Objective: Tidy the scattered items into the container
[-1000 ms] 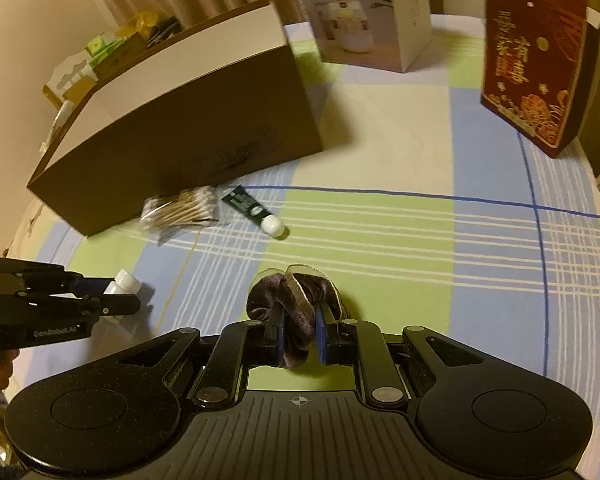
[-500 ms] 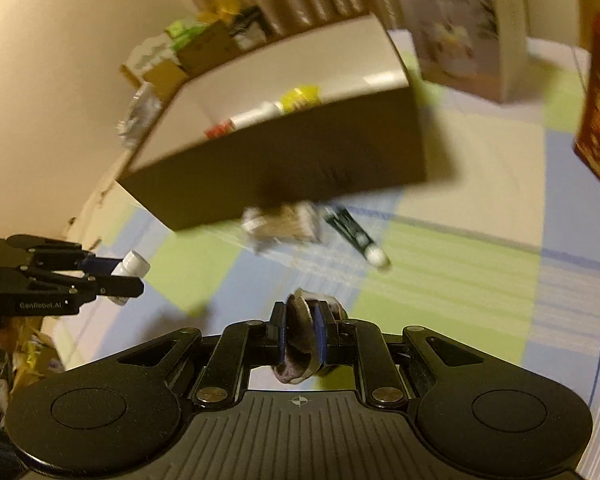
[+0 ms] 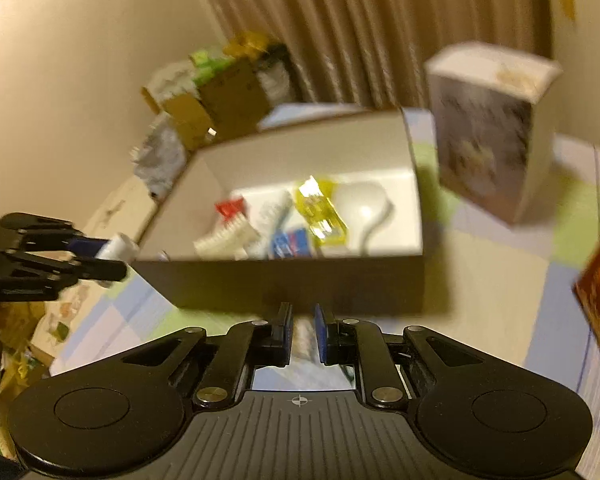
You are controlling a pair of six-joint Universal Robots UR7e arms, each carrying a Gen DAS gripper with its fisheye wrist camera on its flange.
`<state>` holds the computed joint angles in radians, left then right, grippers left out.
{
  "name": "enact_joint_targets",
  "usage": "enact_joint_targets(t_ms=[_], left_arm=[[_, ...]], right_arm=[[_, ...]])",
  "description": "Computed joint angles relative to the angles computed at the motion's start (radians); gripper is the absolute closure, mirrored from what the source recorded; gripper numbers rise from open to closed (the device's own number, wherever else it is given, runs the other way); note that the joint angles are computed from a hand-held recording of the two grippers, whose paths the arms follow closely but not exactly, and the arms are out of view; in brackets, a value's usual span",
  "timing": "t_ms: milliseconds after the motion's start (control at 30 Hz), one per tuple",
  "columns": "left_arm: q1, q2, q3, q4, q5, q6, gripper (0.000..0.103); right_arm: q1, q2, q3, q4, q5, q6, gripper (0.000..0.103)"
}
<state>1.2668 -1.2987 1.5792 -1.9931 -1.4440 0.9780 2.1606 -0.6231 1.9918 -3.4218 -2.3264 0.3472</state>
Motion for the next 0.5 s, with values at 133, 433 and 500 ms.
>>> enact_joint_targets(t_ms=[133, 433, 500], left_arm=[[0.014, 0.006, 0.014, 0.030, 0.030, -0.023, 0.081], [0.029, 0.009, 0.043, 0.053, 0.057, -0.053, 0.081], [0.028, 0.008, 0.046, 0.053, 0.062, -0.053, 0.081]], right_arm=[[0.012, 0.041, 0.023, -0.001, -0.019, 0.040, 0.006], [-0.007, 0.105, 0.001, 0.114, 0.015, 0.114, 0.015], [-0.015, 0.113, -0.010, 0.142, 0.019, 0.132, 0.020]])
